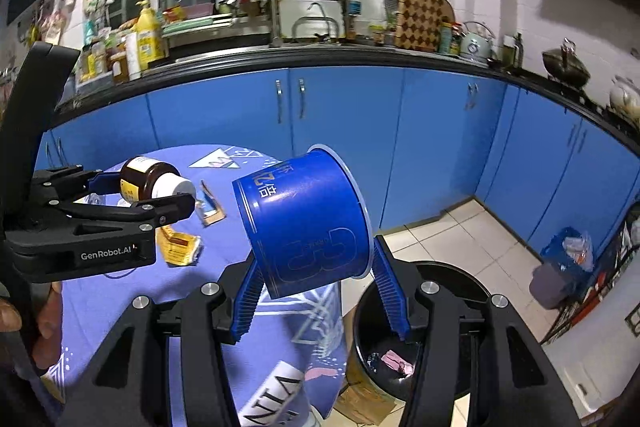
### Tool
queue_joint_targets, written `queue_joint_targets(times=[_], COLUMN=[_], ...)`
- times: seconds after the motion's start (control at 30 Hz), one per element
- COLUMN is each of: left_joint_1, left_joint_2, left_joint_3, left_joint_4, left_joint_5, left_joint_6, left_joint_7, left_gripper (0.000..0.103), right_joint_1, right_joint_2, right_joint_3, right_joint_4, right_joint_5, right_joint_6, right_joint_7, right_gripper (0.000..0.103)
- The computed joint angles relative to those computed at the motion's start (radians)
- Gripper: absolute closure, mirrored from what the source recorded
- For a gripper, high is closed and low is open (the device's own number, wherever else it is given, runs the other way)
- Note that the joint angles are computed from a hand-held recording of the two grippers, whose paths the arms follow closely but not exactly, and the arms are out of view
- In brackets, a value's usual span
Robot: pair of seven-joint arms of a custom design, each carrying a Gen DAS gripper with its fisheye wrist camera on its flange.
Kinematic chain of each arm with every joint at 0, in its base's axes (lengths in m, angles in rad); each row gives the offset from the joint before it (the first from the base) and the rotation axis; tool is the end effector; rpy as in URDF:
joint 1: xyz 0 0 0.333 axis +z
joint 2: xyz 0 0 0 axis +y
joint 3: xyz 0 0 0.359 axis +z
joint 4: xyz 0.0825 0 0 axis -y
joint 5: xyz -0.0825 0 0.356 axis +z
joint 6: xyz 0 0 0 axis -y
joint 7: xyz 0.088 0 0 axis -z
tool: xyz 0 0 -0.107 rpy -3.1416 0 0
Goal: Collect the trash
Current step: 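Carry the bottle and cup over the bin and release both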
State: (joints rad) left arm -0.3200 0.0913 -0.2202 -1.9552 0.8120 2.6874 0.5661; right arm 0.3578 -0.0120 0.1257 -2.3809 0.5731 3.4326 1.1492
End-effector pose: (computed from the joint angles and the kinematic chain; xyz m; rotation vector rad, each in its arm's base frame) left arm 0.5039 -0.3237 0.5530 -1.6092 1.8754 -0.7795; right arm 0.4794 0.1816 0.5078 -1.7500 1.3386 -0.7199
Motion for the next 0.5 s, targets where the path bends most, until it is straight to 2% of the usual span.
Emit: queue_joint_targets(times=[0.03, 0.27, 0.33, 0.43, 0.5], left_joint_1=[-0.005, -0.054, -0.07, -0.091, -0.105], left_joint_2=[0.013, 0.097, 0.12, 0.148, 0.168], left_joint_3=[-0.004, -0.008, -0.004, 0.001, 0.005], left_joint_4=[0.018, 0.12, 0.148, 0.182, 0.207], left_joint_5=[-0.001, -0.02, -0.024, -0.035, -0.041], left_joint_6=[-0.006, -0.044, -0.053, -0.061, -0.07], left_joint_7=[0.006, 0.064, 0.078, 0.096, 0.11], left_gripper=[0.032, 0.032, 0.032, 0.032, 0.032], right_joint_1=[-0.002, -0.047, -0.061, -0.093, -0.112], right_joint_2=[-0.005, -0.015, -0.015, -0.015, -0.012], right_joint_3=[-0.021, -0.082, -0.116, -0.136, -0.132], right_joint_4=[-0.014, -0.068, -0.08, -0.095, -0.099], right_joint_5=[-0.075, -0.293, -0.421, -0.515, -0.526], right_joint_6=[0.001, 0.027, 0.028, 0.037, 0.039], right_joint_7=[0.07, 0.296, 0.417, 0.507, 0.52], right_gripper=[0.052, 0.052, 0.052, 0.052, 0.052])
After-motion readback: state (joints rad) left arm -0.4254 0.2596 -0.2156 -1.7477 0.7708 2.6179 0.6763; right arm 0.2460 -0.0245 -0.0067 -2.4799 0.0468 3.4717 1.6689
